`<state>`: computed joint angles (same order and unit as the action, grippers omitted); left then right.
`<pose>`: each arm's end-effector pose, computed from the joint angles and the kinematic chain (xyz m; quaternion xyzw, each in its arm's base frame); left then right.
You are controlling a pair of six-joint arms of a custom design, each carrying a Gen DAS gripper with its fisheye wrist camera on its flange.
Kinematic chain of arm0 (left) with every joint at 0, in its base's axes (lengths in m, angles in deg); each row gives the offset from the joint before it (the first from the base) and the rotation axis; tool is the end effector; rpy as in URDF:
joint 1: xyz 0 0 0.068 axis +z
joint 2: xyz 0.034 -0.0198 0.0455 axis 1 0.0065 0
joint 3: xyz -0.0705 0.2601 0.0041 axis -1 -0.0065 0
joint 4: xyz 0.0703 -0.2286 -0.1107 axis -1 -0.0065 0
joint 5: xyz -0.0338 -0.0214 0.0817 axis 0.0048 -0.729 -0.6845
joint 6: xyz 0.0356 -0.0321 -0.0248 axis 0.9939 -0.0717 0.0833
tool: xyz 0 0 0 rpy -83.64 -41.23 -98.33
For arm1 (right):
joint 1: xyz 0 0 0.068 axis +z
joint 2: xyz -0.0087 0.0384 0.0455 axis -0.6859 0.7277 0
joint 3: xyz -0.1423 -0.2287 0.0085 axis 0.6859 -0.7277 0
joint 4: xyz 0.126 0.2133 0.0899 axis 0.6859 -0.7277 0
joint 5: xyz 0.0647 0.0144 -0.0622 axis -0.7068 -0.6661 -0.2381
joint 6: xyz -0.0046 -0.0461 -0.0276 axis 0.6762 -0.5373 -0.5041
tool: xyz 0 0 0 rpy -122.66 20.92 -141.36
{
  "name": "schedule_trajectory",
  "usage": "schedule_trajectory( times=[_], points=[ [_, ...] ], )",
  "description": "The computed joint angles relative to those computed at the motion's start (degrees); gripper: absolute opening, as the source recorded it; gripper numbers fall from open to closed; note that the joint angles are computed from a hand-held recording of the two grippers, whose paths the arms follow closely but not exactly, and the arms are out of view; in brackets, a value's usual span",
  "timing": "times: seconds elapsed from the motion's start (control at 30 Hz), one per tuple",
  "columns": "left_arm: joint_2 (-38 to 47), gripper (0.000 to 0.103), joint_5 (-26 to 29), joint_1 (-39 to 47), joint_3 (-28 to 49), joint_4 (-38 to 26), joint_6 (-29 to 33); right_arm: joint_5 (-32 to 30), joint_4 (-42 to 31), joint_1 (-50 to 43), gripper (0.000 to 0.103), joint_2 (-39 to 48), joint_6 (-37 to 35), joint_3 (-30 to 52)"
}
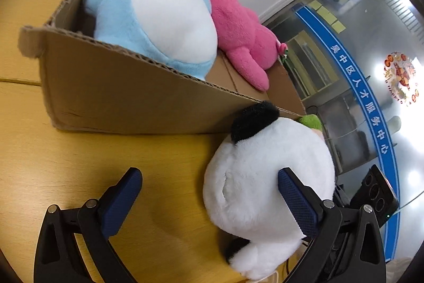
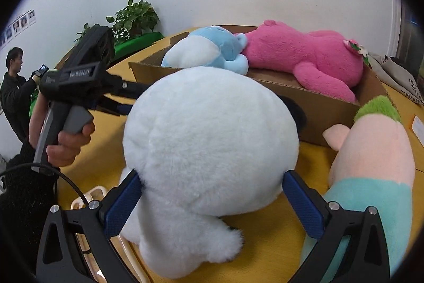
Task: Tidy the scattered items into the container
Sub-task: 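Close the left tool on the white plush bear while the right tool grips it, then lower the white bear into the box with both tools and open them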
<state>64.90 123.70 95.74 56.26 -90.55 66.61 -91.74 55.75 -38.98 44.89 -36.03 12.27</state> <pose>0.1862 -0.0033 0.1271 -0.0785 0.8923 -0.3558 0.2667 0.1508 0.0308 0.1677 -0.3366 0.8497 0.2027 0.3516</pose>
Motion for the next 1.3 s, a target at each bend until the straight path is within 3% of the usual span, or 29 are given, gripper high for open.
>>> schedule_trajectory(
  times=[0.17, 0.33, 0.47, 0.53, 0.6, 0.7, 0.8, 0.9, 1.0, 1.17, 1.3],
  points=[
    [1.6, 0.103, 2.0, -3.2, -0.1, 3.3, -0.9, 1.9, 3.0, 4.0, 0.103, 4.6, 4.8, 1.2],
    [3.3, 0.103, 6.0, -6.6, -0.2, 7.4, -1.7, 3.2, 4.9, 4.9, 0.101, 3.4, 5.0, -0.7],
    [0.7, 0.101, -0.1, -13.4, 0.3, 7.2, -2.4, 3.1, 5.3, 5.3, 0.094, 0.7, 6.0, -2.2],
    [-0.8, 0.088, 0.2, -12.2, 0.1, 6.8, -3.0, 1.1, 4.9, 3.6, 0.087, -1.0, 5.6, -2.9],
    [-3.4, 0.081, 0.5, -11.2, -0.5, 6.1, -3.9, -2.3, 4.2, 0.7, 0.078, -1.8, 4.6, -3.1],
    [-9.0, 0.075, -2.5, -13.0, -0.8, 3.3, -5.2, -5.9, 2.1, -2.4, 0.071, -3.6, 3.7, -2.6],
    [-18.3, 0.075, -3.7, -12.9, 1.2, -4.3, -5.8, -9.8, -0.8, -5.1, 0.070, -7.6, 3.0, -1.2],
    [-23.5, 0.075, -11.6, -17.5, 10.0, -12.5, -5.1, -14.5, -4.4, -8.6, 0.070, -12.2, 2.2, 3.2],
    [-18.2, 0.075, -17.3, -18.6, 21.9, -16.3, -1.7, -15.8, -1.3, -8.3, 0.070, -7.9, 3.7, 10.7],
    [0.1, 0.075, -15.4, -11.8, 37.9, -16.0, 1.7, -13.0, 10.6, -3.5, 0.070, 11.9, 6.6, 25.5],
    [14.8, 0.075, -16.3, -9.3, 43.2, -13.9, 0.5, -9.4, 13.1, -0.4, 0.070, 28.2, 5.8, 34.1]
  ],
)
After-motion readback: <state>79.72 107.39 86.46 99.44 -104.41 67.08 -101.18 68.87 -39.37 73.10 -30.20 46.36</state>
